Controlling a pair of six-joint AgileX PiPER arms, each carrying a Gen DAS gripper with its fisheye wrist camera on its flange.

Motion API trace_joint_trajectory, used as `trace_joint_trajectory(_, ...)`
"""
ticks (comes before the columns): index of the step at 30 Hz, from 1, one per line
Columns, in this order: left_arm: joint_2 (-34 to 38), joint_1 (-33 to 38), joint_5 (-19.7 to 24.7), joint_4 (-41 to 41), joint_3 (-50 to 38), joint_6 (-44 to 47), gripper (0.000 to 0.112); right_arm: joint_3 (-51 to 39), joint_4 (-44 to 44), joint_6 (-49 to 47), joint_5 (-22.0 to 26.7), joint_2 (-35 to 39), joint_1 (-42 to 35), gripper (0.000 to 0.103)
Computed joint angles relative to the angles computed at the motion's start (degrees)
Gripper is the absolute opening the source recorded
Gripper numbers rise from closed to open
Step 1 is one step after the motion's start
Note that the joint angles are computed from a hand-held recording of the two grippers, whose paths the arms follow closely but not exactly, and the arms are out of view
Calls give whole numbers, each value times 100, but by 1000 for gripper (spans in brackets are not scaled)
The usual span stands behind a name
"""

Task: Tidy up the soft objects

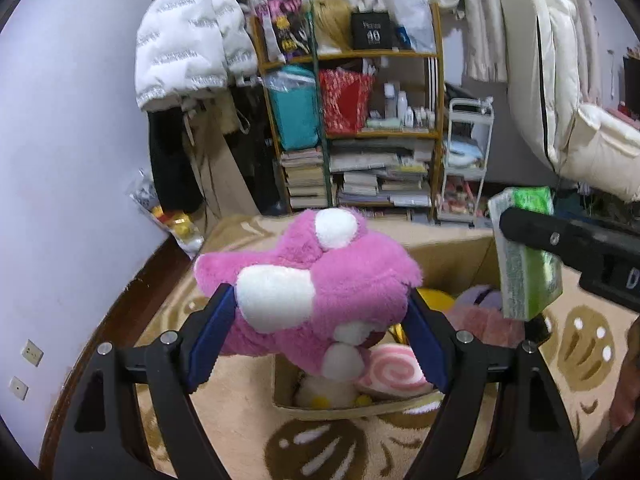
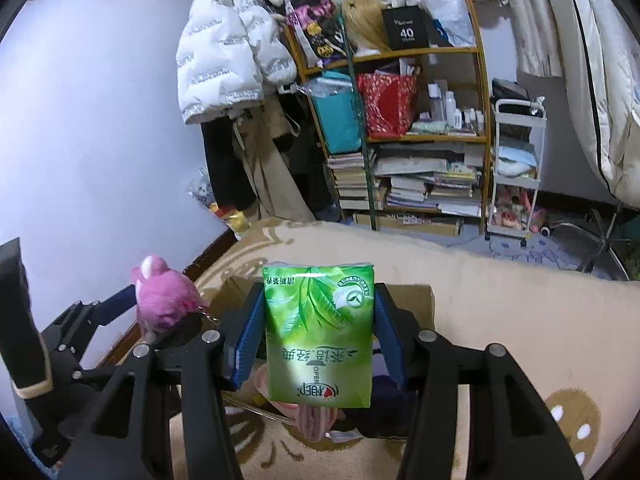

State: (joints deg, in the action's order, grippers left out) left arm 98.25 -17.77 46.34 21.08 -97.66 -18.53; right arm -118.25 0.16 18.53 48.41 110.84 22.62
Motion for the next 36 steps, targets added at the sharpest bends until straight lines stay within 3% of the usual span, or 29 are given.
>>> trace_joint_trajectory(10, 182, -117, -126, 77, 270, -115, 84, -472, 40, -276, 505, 352, -125, 57)
trace_joint_trajectory(14, 218, -94, 10, -95, 198, -92, 93, -431, -26, -241, 539, 311, -113, 75)
trace_joint_trajectory(17, 151, -58, 27, -223, 218, -54, 95, -423, -71, -284, 548, 267, -88, 82)
trace_joint_trajectory(22, -84, -142, 30, 200, 369, -365, 102, -456, -298, -156, 692, 133, 6, 102)
trace_joint_trajectory(36, -1303, -140, 268, 727, 829, -845, 102, 305, -1160, 343, 699, -1097, 470, 103)
